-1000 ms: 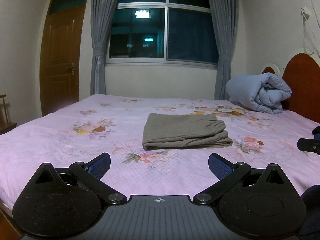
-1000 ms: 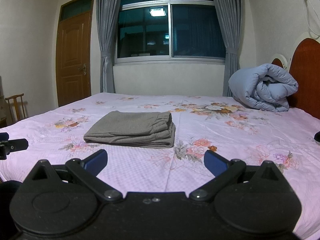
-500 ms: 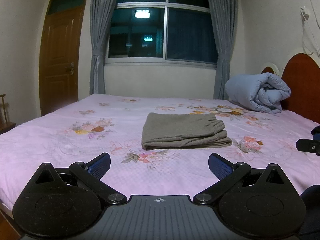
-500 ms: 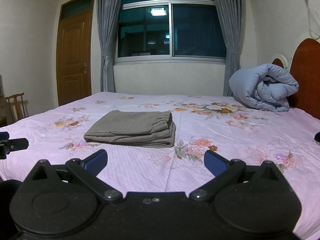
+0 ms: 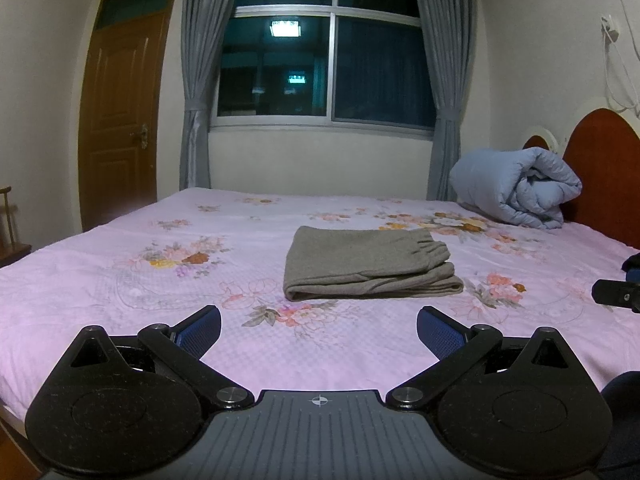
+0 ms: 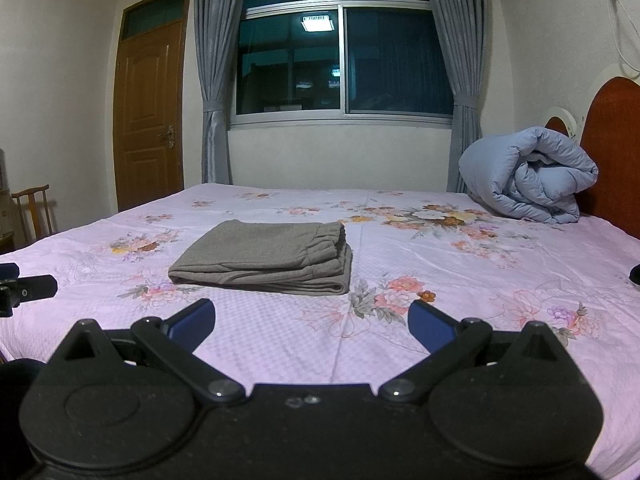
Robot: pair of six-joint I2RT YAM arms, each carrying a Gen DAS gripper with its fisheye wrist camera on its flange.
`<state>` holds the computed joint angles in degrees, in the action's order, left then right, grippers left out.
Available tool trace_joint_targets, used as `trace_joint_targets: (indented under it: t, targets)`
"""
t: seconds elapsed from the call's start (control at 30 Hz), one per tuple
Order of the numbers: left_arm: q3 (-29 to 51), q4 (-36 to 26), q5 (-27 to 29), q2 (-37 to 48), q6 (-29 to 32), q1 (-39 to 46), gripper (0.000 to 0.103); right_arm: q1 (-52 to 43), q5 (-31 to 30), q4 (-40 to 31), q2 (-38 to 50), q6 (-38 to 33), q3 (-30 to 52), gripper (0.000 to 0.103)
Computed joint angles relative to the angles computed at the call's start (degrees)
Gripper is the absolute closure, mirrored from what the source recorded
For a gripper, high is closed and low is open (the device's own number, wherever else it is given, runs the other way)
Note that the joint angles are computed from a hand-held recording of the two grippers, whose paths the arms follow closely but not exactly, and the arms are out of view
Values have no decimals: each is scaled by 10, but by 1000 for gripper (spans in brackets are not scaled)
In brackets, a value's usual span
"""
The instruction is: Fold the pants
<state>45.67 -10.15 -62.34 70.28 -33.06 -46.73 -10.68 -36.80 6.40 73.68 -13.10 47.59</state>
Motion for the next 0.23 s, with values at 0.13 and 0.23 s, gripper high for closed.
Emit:
trace_joint_targets:
  t: [0.13,0.23]
  targets:
    - [-2,11,-1,1,12,-5,0,0,0,-1,1,0,1,6]
    - [0,7,5,1,8,-2,0,0,-1,-1,0,-1,1,6]
